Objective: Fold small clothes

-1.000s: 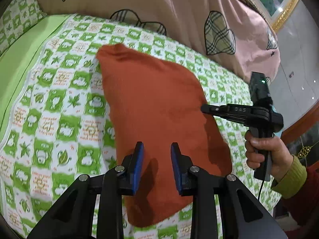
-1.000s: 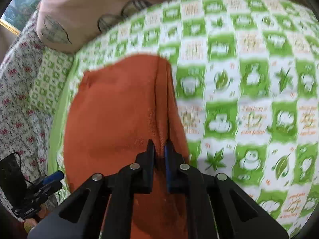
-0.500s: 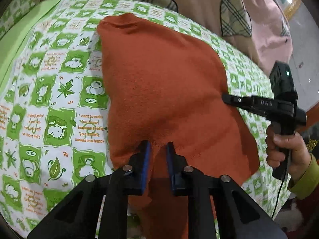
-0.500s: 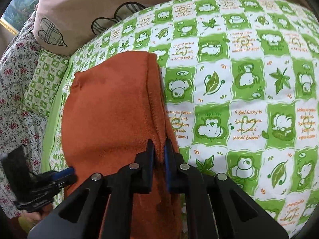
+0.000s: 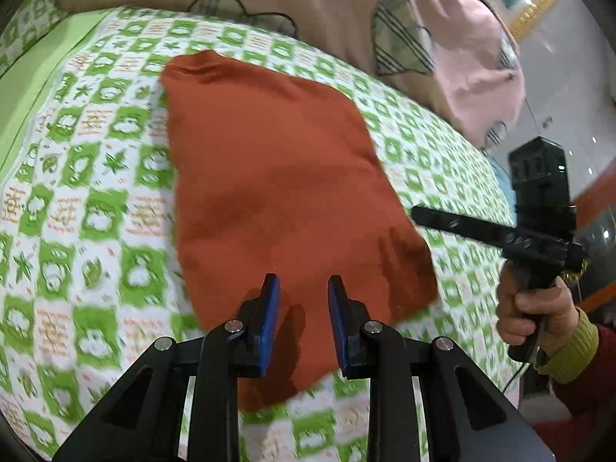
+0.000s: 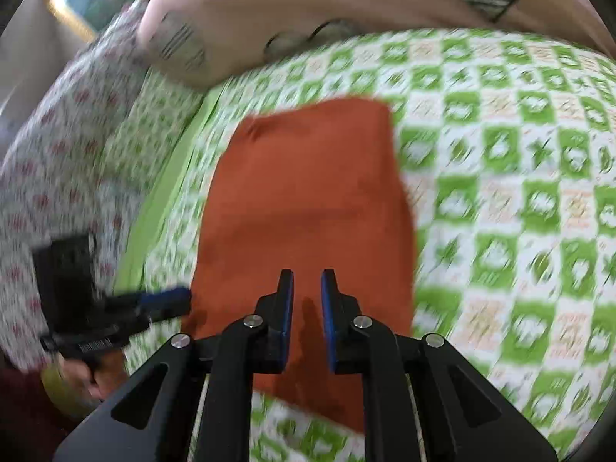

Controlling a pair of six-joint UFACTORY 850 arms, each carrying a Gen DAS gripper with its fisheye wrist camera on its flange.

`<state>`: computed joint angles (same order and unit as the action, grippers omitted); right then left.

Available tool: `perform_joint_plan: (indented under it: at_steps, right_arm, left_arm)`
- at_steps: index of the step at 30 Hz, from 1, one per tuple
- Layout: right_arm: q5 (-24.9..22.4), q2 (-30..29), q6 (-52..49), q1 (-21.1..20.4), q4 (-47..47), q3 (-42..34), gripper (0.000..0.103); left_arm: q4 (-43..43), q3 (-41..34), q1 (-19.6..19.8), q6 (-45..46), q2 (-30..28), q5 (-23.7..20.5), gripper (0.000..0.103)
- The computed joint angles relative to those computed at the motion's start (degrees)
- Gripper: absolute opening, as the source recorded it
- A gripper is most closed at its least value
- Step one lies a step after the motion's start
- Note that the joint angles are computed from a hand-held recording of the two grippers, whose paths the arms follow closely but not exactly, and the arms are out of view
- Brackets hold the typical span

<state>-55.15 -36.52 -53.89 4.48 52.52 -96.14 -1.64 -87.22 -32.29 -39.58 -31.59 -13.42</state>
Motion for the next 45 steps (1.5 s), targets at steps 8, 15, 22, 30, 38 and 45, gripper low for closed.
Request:
perform_joint_plan:
  at_steps: [8,15,22,30,38,45]
  right_arm:
    - [5.76,0.45,8.06,0.71,-11.28,5.25,0.013]
    - [3.14,-0.31,6.40,-0.81,-4.82,1.99,0.020]
    - [5.29,-7.52,11.86,0.03,-2.26,-9.47,0.032]
    - [5.24,-13.52,19.48,2.17,-12.04,-19.11,0.018]
    - [2.43,0.51,1.65,-0.01,-1.59,1.02,0.018]
    - [10.78,3.99,5.06,1.24,-14.60,10.77,0.014]
  left_arm:
    - [-6.57,1.39,-0.91,5.26,-2.09,-3.06,0.025]
    - [-4.14,3.34,-1.26,2.44,0.02,-2.44,0.031]
    - [-4.19,1.37,-1.56,1.53,-2.17,-3.28,0.032]
    - [-0.99,-0.73,-2.24,-0.55,-3.78,-4.89,0.032]
    - [-2.28,-1.26,-2.13,1.01,-4.05,-5.21,0.034]
    - [-3.16,-1.47,-2.09,3.17,-4.28,-5.71,0.034]
